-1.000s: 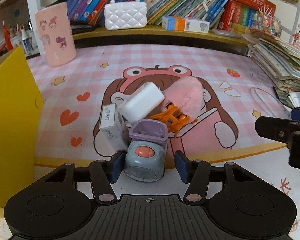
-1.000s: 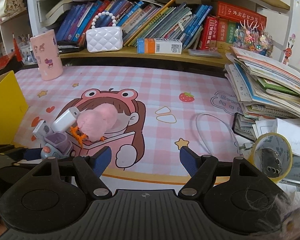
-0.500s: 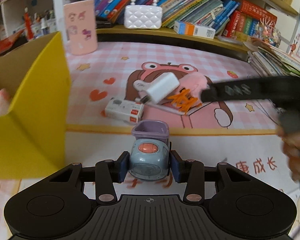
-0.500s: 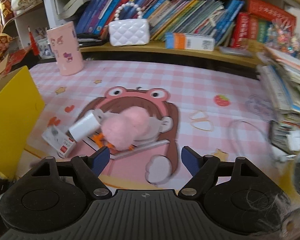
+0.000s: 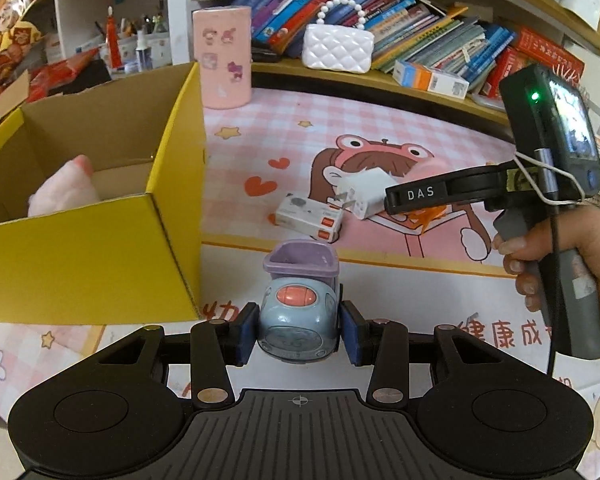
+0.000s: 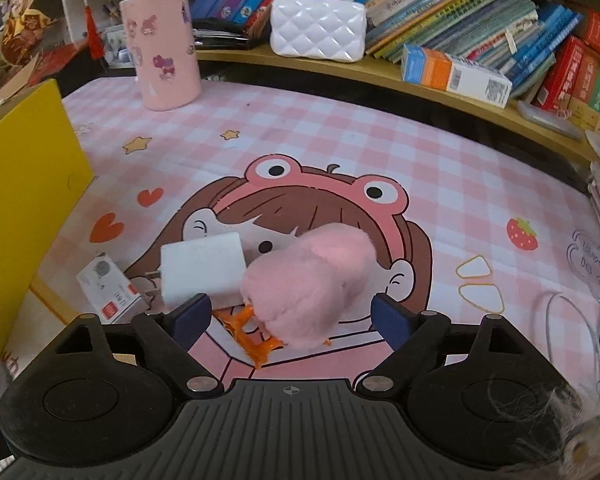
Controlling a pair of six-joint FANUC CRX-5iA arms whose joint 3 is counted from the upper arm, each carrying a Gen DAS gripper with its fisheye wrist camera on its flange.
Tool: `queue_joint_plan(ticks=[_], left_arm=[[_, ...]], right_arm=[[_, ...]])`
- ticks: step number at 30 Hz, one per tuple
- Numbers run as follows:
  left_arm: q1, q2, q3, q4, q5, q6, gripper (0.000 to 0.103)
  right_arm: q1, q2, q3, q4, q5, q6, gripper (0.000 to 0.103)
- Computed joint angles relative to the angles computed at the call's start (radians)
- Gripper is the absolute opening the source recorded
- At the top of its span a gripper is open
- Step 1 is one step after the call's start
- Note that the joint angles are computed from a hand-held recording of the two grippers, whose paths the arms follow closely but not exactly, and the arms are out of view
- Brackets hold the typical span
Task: Organize objects
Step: 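Grasp the grey toy car with the left tool while the right tool grasps the pink pom-pom, then carry the grey car and pink pom-pom in both tools over the yellow box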
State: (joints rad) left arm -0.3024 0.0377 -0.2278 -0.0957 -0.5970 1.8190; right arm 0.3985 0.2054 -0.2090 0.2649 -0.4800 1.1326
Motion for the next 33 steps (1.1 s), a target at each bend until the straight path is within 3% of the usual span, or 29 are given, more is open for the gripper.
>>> queue_joint_plan(ticks=[1, 3, 7, 16, 24, 33], left_arm=[[0.000, -0.002, -0.001, -0.001, -0.001, 0.000, 0.041], [0.000, -0.008, -0.007, 0.003, 0.000, -0.005, 0.041], [0.005, -0.021, -0.023, 0.025, 0.008, -0.034, 0.041], [0.029, -0.045, -0.081, 0.135, 0.071, -0.159, 0.041], [0.078, -0.098, -0.211, 0.396, 0.140, -0.464, 0.041], [0.147, -0.206, -0.366, 0.635, 0.166, -0.755, 0.041]], right_arm=[[-0.003, 0.005, 0.007, -0.019, -0.004, 0.009, 0.080], [-0.004, 0.005, 0.004, -0.027, -0.002, -0.006, 0.058], [-0.010, -0.024, -0.029, -0.017, 0.022, -0.070, 0.057], [0.004, -0.174, -0.203, 0.166, 0.053, -0.361, 0.057], [0.089, -0.337, -0.357, 0.331, 0.010, -0.599, 0.057], [0.266, -0.431, -0.430, 0.399, -0.098, -0.786, 0.057]])
